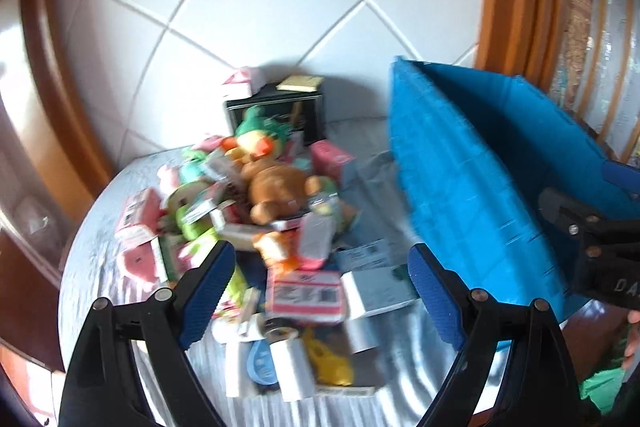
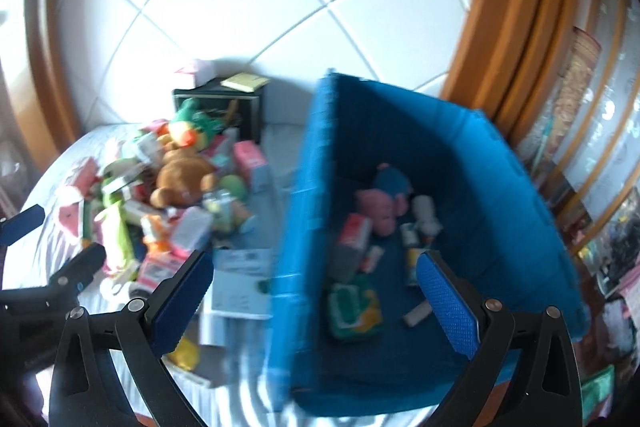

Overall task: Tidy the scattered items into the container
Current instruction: 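Withdraw both grippers from the crate back over the pile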

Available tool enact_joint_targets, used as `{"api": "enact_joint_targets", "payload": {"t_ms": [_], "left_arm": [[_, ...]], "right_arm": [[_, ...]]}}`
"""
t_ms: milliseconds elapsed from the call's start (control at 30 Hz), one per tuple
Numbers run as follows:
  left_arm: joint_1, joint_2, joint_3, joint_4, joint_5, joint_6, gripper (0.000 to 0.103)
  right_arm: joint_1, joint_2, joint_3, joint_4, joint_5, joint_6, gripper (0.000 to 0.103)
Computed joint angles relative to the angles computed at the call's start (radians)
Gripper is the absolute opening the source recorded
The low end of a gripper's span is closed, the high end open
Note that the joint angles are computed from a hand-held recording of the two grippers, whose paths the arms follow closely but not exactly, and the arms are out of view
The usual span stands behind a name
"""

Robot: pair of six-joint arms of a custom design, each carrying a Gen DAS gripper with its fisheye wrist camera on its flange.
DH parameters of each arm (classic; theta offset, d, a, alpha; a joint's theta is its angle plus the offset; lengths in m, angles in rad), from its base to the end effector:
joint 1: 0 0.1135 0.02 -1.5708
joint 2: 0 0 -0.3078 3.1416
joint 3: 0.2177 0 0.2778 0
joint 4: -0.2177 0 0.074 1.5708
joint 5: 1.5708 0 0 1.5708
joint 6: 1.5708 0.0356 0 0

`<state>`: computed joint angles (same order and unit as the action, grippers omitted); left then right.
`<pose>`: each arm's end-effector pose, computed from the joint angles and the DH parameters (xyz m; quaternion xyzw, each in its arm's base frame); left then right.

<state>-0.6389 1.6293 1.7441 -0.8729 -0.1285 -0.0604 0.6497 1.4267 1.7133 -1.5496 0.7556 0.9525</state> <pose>0.3077 -0.2229 0.4363 0.2371 0.8858 -0.0797 0.3908 0.2133 0.1314 0.4571 0.1944 0.8995 -0.1514 0.3609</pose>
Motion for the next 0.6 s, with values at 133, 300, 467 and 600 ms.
{"api": "enact_joint_targets", "payload": {"t_ms": [133,300,467,600], "left_arm": [[0.134,-0.098,-0.194,0.104,0.017,0.071,0.089],[0.293,-0.170,-0.398,0.241,0.060,0.123,0.089],[0.414,-0.179,-0.536,0.337,0.091,0.130,0.089],[0.502,-0.160,-0.626,0.414,0.112,0.137,0.089]], "right_arm": [[0.096,0.041,-0.049,0.112,-0.002,0.026,0.103],[0.153,0.069,-0.148,0.294,-0.017,-0.003,0.103],[0.150,0.100,-0.267,0.538,-0.079,-0.100,0.103],[0.109,0.129,-0.365,0.720,-0.180,-0.157,0.103]]}}
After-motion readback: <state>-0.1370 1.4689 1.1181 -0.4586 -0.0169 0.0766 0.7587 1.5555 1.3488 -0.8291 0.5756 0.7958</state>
